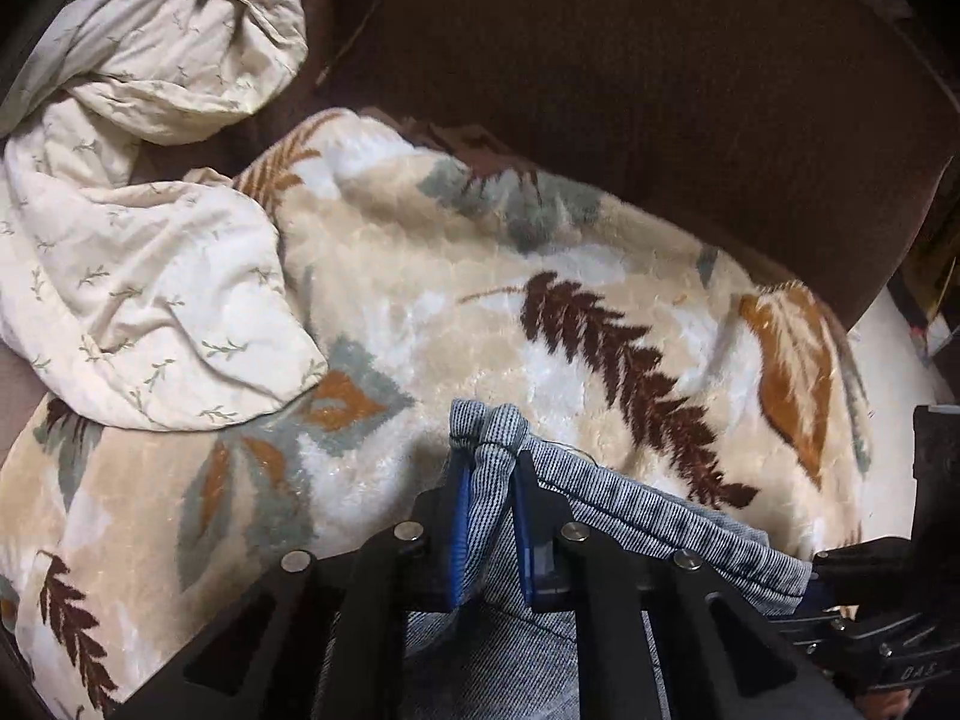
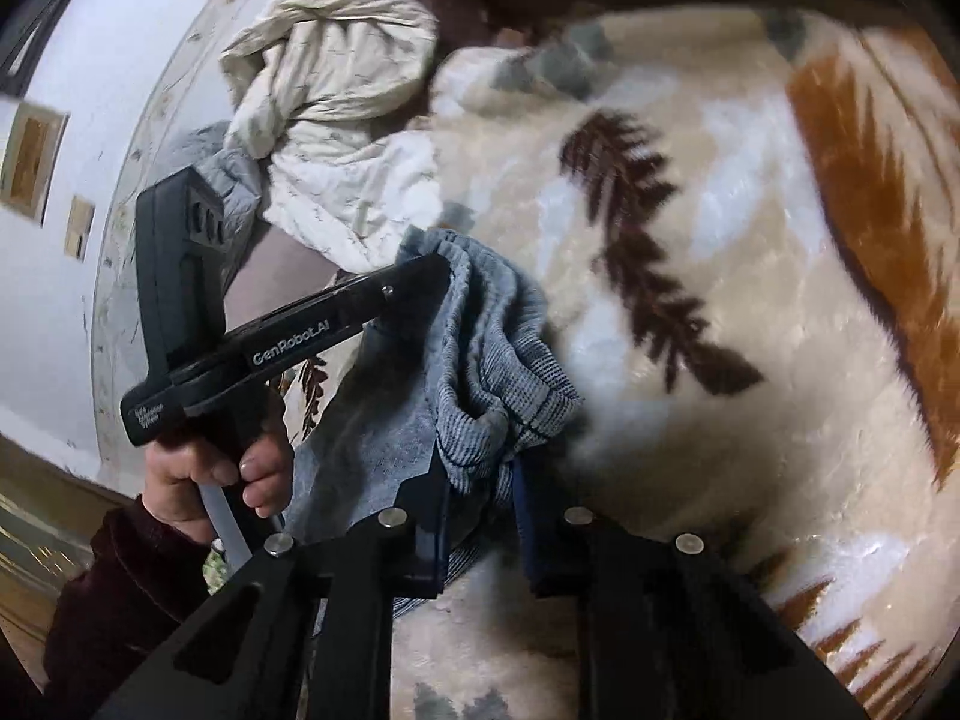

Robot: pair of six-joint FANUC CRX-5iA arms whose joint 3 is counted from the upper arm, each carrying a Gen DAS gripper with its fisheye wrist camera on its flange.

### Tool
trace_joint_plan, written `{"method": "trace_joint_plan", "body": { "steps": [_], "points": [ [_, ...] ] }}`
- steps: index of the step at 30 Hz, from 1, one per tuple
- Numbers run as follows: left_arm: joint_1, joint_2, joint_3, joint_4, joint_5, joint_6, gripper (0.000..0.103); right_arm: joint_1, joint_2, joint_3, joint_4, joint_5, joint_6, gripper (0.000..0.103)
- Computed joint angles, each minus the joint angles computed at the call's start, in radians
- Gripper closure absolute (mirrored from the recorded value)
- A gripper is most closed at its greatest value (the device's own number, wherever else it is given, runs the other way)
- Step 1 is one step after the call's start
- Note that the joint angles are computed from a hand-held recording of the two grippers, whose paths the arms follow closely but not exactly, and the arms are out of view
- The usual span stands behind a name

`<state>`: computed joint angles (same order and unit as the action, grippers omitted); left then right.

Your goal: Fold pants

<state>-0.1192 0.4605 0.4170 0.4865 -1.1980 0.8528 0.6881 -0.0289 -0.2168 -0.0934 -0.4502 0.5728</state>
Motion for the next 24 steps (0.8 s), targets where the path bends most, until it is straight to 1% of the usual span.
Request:
{"method": "trace_joint_plan", "body": {
  "steps": [3, 4, 7, 8, 10, 15, 17, 19, 20, 22, 24],
  "points": [
    [0.022, -0.014, -0.016, 0.049, 0.007, -0.014, 0.09, 0.037, -0.012, -0.032, 0.152, 0.028, -0.092, 0.088],
    [0.029, -0.02, -0.028, 0.071, 0.015, -0.022, 0.09, 0.054, -0.016, -0.045, 0.222, 0.04, -0.132, 0.089],
    [0.061, -0.054, -0.075, 0.132, 0.037, -0.051, 0.09, 0.088, -0.019, -0.071, 0.377, 0.063, -0.221, 0.089],
    [0.059, -0.065, -0.097, 0.145, 0.054, -0.056, 0.09, 0.101, -0.019, -0.08, 0.44, 0.07, -0.256, 0.089],
    [0.085, -0.101, -0.15, 0.192, 0.073, -0.087, 0.09, 0.119, -0.016, -0.086, 0.509, 0.083, -0.29, 0.089],
    [0.185, -0.198, -0.304, 0.317, 0.097, -0.18, 0.09, 0.163, -0.002, -0.101, 0.711, 0.121, -0.383, 0.09],
    [0.228, -0.232, -0.36, 0.349, 0.096, -0.21, 0.09, 0.182, 0.01, -0.093, 0.75, 0.125, -0.38, 0.09],
    [0.269, -0.261, -0.406, 0.361, 0.092, -0.231, 0.09, 0.213, 0.033, -0.073, 0.793, 0.103, -0.359, 0.09],
    [0.29, -0.275, -0.429, 0.363, 0.09, -0.242, 0.09, 0.225, 0.045, -0.058, 0.787, 0.092, -0.335, 0.09],
    [0.326, -0.295, -0.467, 0.365, 0.086, -0.259, 0.09, 0.264, 0.084, -0.004, 0.724, 0.055, -0.226, 0.09],
    [0.365, -0.309, -0.491, 0.336, 0.074, -0.257, 0.09, 0.297, 0.118, 0.043, 0.68, 0.01, -0.138, 0.09]
  ]
}}
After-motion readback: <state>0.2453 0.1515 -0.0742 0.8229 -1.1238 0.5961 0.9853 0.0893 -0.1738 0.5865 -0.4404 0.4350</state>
